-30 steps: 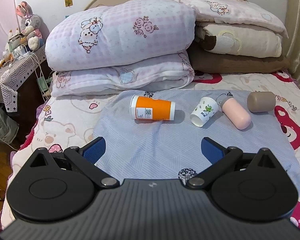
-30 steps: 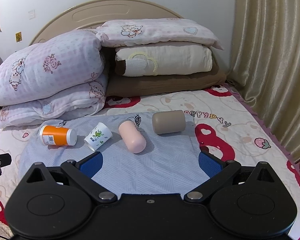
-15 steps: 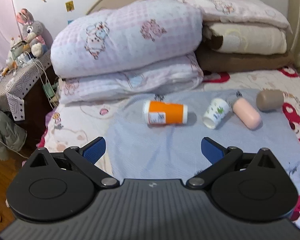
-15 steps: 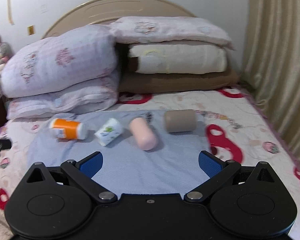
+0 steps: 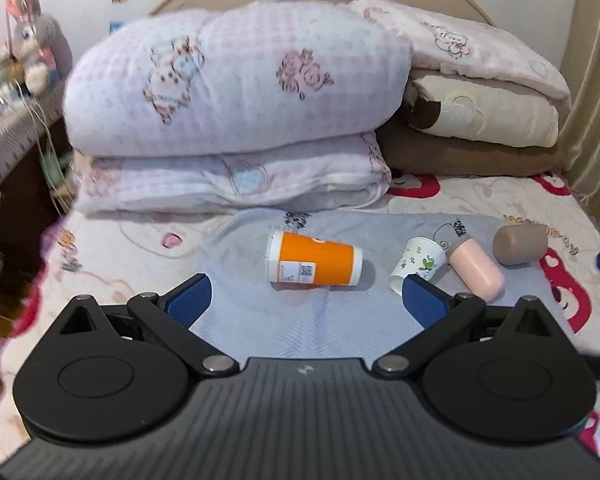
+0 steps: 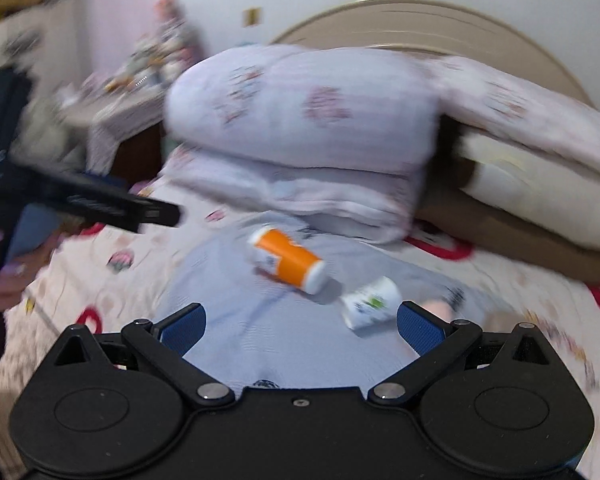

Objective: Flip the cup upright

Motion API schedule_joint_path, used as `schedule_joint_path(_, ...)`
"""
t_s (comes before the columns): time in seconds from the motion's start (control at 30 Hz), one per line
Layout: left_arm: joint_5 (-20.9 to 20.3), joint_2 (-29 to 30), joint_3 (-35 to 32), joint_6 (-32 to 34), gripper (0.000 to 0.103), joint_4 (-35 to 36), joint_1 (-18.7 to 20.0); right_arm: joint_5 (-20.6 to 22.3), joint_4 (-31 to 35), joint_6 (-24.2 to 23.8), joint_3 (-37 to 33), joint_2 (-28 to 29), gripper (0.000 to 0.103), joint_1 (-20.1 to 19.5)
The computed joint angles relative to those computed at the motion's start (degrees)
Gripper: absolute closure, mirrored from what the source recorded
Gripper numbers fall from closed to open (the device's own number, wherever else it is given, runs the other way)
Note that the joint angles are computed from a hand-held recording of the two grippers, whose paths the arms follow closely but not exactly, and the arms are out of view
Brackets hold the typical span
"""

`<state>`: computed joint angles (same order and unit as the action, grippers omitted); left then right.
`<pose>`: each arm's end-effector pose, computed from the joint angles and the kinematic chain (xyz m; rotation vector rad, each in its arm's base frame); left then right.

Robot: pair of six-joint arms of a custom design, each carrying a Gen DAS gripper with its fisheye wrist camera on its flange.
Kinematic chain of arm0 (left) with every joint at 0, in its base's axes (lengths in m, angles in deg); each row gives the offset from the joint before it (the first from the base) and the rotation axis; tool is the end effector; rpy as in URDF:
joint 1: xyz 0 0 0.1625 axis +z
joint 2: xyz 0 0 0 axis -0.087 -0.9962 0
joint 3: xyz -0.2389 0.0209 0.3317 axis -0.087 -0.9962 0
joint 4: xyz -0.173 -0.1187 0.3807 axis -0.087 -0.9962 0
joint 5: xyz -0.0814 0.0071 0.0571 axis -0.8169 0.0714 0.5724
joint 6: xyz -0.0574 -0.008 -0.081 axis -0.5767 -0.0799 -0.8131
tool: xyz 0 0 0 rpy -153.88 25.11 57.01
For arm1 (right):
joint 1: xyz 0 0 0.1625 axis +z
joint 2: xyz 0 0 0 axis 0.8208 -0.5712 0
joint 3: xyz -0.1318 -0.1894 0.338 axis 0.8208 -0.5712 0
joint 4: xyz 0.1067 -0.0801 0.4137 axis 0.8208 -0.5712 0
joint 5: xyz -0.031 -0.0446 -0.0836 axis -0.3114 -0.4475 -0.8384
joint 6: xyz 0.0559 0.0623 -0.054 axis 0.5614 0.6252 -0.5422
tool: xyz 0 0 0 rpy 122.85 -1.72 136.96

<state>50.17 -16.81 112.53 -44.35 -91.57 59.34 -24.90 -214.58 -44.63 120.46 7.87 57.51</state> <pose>-0.1784 -0.6217 0.3554 0.2002 2.2098 -1.0098 0.3744 -0.6341 0.1719 1.2671 -2.3628 0.6305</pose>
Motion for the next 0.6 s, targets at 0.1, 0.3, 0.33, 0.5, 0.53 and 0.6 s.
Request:
schedule_joint_path(0.1,-7.37,0.27,-2.78,-2.54,0.000,1.39,3.12,-1.00,10.52,-2.43,-7.53,3.75,0.001,1.42)
schedule_joint_path(0.3,-11.44,3.19,-6.94,-7.70,0.000,2.49,7.61,-2.68,21.08,-9.14,-18.33,10.84,0.003,3.29)
schedule_joint_path(0.33,-12.48,3.43,-7.28,-8.43,0.001,2.75,8.40,-2.44,22.31,-9.35,-19.59,11.85,0.003,3.10)
schedule_joint_path(0.5,-15.02,5.21,-7.51,-9.16,0.003,2.48,11.84,-1.89,22.14,-12.14,-25.23,17.85,0.006,1.64)
schedule_joint_path(0.53,-16.15,5.60,-7.61,-9.54,0.003,2.06,12.70,-1.41,21.33,-13.56,-26.07,18.95,0.006,1.23)
schedule_joint_path(0.6,-18.87,6.43,-7.85,-9.58,0.003,0.42,14.37,0.57,22.27,-16.81,-28.13,20.66,0.006,0.21)
